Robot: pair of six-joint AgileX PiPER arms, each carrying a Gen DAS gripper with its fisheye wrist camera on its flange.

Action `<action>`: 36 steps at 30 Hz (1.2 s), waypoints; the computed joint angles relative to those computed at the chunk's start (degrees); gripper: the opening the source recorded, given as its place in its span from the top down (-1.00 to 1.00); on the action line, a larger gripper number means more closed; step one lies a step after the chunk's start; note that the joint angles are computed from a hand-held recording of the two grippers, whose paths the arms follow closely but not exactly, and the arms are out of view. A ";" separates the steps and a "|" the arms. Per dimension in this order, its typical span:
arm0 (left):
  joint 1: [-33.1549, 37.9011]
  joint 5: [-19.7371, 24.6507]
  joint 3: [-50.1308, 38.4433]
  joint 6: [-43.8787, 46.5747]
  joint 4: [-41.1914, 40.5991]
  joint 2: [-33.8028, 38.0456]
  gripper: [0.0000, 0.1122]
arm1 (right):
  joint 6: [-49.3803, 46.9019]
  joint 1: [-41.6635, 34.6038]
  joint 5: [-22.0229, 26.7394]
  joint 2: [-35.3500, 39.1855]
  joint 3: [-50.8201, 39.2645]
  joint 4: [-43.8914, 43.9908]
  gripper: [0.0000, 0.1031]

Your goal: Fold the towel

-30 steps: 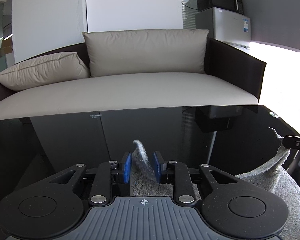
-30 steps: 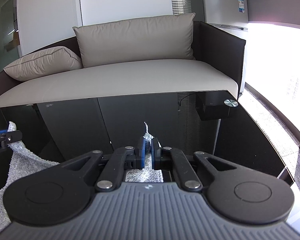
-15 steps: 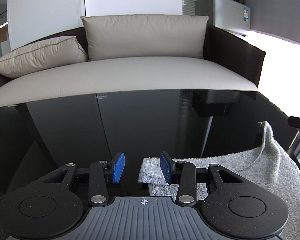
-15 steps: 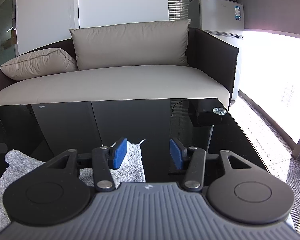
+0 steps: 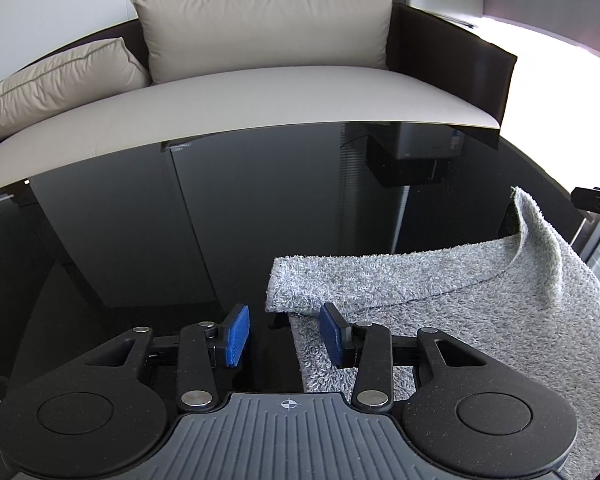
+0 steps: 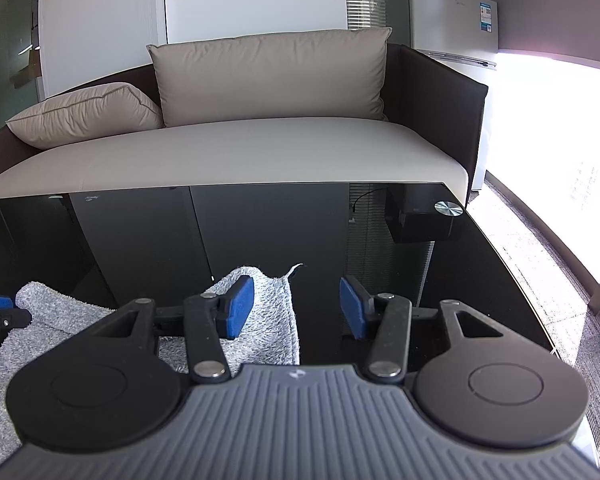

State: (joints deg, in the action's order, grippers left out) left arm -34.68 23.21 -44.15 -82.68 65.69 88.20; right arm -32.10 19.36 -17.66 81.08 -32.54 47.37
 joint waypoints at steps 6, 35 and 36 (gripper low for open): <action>0.22 -0.92 0.59 -1.77 1.85 -0.14 0.70 | -0.11 -0.15 -0.05 -0.50 0.28 0.07 0.03; 4.73 -3.11 -7.35 -21.74 14.33 6.82 0.94 | 1.96 -1.36 1.65 -1.30 1.09 -2.37 0.03; 4.99 -3.52 -8.29 -18.85 12.07 7.34 0.94 | 1.97 -1.31 1.69 -1.29 1.08 -2.35 0.03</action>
State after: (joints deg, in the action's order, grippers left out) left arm -29.69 19.69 -52.44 -101.54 77.77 95.54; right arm -30.13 18.06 -15.97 79.79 -31.46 45.02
